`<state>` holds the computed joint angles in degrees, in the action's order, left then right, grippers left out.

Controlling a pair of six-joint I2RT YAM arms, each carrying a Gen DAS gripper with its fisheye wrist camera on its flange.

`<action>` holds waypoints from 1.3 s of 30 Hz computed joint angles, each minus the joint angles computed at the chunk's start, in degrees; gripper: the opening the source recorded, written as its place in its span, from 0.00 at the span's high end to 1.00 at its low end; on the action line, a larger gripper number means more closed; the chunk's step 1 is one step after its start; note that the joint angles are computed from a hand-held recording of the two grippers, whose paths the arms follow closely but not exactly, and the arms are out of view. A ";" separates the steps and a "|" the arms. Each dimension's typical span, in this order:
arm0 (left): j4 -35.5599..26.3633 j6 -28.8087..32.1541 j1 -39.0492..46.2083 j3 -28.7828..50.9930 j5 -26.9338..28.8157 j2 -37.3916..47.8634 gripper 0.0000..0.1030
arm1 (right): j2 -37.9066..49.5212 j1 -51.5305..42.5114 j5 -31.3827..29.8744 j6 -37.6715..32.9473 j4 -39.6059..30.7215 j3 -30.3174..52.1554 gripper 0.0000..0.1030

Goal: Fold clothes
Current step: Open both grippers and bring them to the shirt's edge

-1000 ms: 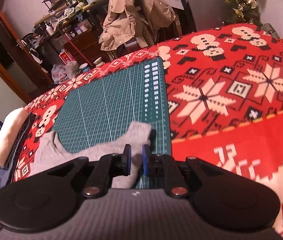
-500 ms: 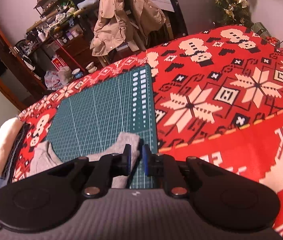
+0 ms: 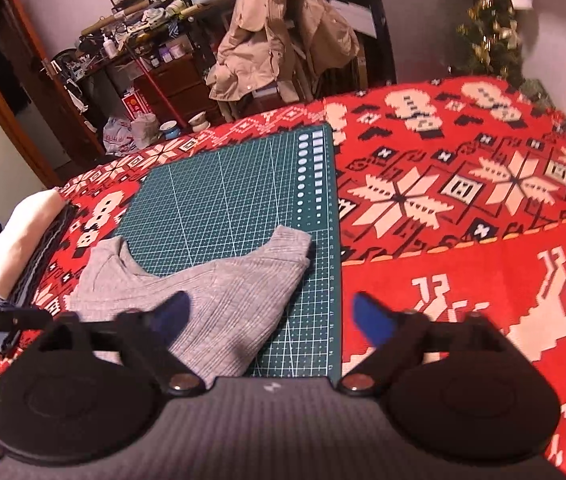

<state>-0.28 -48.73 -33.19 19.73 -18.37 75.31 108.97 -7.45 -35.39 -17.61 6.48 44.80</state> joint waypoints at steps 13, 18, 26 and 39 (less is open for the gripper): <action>13.63 8.08 -1.57 -7.42 -1.90 -2.81 0.28 | -4.31 -0.89 0.06 -5.59 -0.48 -3.12 0.01; 20.53 11.62 -4.58 -9.00 -8.20 -1.09 0.26 | -1.52 -4.01 -6.59 -5.17 -2.92 -1.28 0.01; 25.98 11.62 2.63 -7.91 3.00 5.45 0.20 | -0.55 -1.76 -5.34 -1.01 3.60 -3.35 0.02; 35.33 3.33 20.41 -5.26 17.83 18.29 0.60 | 8.63 0.21 -2.81 11.59 5.51 4.32 0.49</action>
